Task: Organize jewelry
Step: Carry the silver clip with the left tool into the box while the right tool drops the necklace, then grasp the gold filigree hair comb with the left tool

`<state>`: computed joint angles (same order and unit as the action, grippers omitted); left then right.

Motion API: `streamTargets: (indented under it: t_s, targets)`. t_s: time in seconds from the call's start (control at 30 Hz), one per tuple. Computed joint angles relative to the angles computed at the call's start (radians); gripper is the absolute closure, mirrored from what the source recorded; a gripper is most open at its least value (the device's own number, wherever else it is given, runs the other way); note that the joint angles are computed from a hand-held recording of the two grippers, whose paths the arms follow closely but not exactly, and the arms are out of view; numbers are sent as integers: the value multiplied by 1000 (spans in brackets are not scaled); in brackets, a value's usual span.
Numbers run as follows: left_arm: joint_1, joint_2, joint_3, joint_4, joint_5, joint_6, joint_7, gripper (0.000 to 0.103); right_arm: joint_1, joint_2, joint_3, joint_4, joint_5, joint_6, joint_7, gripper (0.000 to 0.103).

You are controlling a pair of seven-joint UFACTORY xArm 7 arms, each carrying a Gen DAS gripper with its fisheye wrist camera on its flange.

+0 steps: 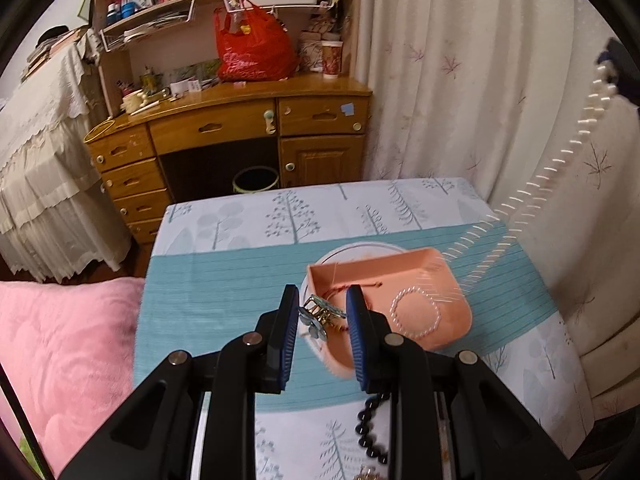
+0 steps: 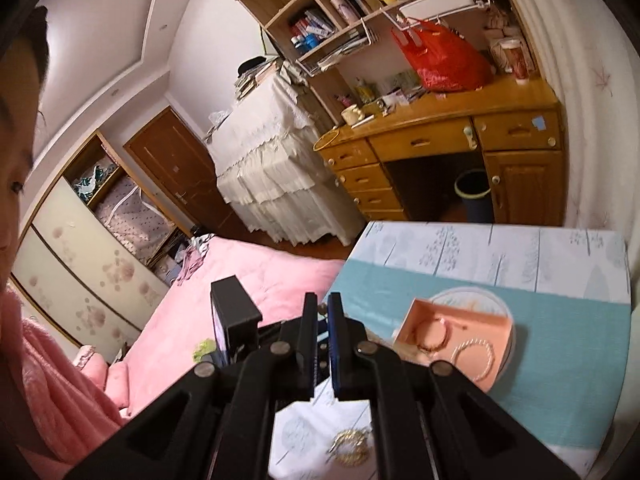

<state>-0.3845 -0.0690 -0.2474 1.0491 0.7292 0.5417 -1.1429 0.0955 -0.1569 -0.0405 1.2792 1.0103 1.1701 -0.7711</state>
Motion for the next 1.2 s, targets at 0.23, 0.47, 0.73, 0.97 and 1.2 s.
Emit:
streamTargets:
  t_s: [0.23, 0.47, 0.73, 0.97, 1.2]
  targets:
    - [-10, 140, 49, 23, 93, -218, -76, 81, 21, 63, 62, -96, -121, -252, 28, 98]
    - [-100, 237, 103, 71, -21, -137, -6, 21, 25, 182, 89, -210, -216, -388, 110, 97]
    - [-119, 215, 106, 56, -85, -38, 28, 16, 12, 107, 85, -330, -258, -443, 88, 44]
    - [-144, 166, 96, 32, 53, 117, -187, 15, 30, -18, 54, -503, -147, -587, 108, 32]
    - [-105, 52, 41, -97, -20, 190, -249, 13, 30, -211, 80, -753, -406, -760, 268, 29]
